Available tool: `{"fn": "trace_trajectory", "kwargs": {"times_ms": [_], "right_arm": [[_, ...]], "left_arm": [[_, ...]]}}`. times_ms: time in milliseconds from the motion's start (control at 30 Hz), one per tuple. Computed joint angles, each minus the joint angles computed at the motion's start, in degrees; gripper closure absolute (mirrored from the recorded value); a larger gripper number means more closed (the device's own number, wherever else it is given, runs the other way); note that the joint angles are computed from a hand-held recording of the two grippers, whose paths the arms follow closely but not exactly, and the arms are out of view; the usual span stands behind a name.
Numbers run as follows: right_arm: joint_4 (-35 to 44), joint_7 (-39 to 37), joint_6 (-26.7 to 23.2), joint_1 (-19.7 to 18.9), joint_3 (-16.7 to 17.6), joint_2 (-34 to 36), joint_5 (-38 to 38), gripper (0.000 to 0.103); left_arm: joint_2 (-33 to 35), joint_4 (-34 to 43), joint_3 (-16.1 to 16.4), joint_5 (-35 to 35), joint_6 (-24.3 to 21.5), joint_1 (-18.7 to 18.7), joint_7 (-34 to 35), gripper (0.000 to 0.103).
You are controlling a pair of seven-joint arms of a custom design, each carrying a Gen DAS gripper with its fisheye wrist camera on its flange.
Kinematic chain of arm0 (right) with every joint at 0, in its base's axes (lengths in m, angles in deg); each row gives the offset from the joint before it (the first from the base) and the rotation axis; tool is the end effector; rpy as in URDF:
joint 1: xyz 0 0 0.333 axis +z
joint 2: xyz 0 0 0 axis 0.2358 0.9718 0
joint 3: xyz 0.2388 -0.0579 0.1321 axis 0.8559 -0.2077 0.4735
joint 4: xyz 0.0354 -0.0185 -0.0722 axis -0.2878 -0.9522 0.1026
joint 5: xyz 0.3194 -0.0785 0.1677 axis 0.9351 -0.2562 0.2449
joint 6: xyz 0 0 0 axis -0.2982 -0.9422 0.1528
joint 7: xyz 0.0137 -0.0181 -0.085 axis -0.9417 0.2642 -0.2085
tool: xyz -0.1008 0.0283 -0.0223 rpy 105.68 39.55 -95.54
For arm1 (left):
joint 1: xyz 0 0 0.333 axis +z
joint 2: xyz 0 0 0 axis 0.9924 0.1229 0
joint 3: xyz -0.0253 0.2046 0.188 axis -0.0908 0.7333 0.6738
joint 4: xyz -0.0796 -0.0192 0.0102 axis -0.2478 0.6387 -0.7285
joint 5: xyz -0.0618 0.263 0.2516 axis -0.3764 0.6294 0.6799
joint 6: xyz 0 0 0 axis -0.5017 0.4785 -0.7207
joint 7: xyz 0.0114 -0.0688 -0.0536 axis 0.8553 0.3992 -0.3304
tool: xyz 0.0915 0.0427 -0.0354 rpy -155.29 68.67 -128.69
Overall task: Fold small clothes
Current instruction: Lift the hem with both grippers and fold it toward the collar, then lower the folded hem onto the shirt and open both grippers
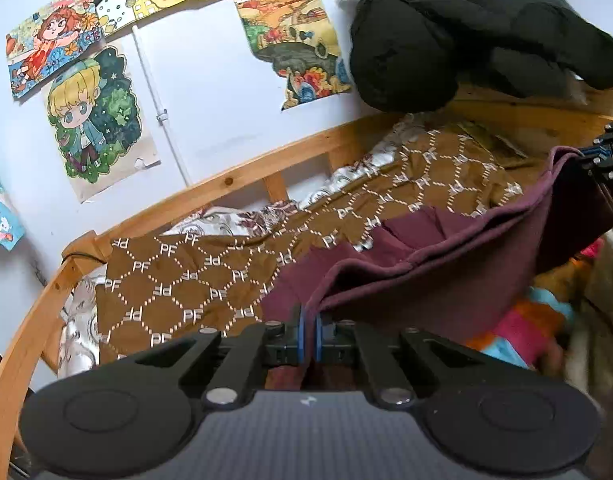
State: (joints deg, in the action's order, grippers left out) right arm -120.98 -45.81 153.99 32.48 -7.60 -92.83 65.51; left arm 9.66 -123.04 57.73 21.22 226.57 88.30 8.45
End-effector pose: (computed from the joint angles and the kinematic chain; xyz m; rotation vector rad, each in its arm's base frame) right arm 0.4375 -0.0055 0.5751 -1.9404 0.6458 -0.7753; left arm 0.3818 -0.1679 0.5735 -1.4224 1.5818 -0.5821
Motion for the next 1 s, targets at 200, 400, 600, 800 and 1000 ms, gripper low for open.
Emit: {"fn": "trace_trajectory", "kwargs": {"times_ms": [200,400,600,800,1000], "right_arm": [[12.2,-9.9,8.3,4.1,1.8,15.2,11.8,0.098],[33.0,-5.0,11.5,2.1,6.5,37.6,11.2,0.098],[51.6,11.3,11.3,0.7,8.4,56.2,-1.7,0.098],[63.2,26.4,7.2,0.2,7.4,68.1,-12.1,0.097],[68.1,38.2,1.8,-2.3,8.0,72.1,-18.7,0.077]], "left_arm": [[16.5,13.9,-5.6,13.8,-0.6,11.2,-8.1,0.097],[39.4,33.0,-4.6,20.4,-7.3,11.1,-9.2,0.097],[53.4,44.4,0.7,18.5,-7.7,7.5,-7.8,0.097],[59.7,48.2,4.5,14.0,-5.6,5.0,-4.3,0.094],[58.8,45.6,4.9,0.3,-1.6,6.8,1.0,0.043]]}}
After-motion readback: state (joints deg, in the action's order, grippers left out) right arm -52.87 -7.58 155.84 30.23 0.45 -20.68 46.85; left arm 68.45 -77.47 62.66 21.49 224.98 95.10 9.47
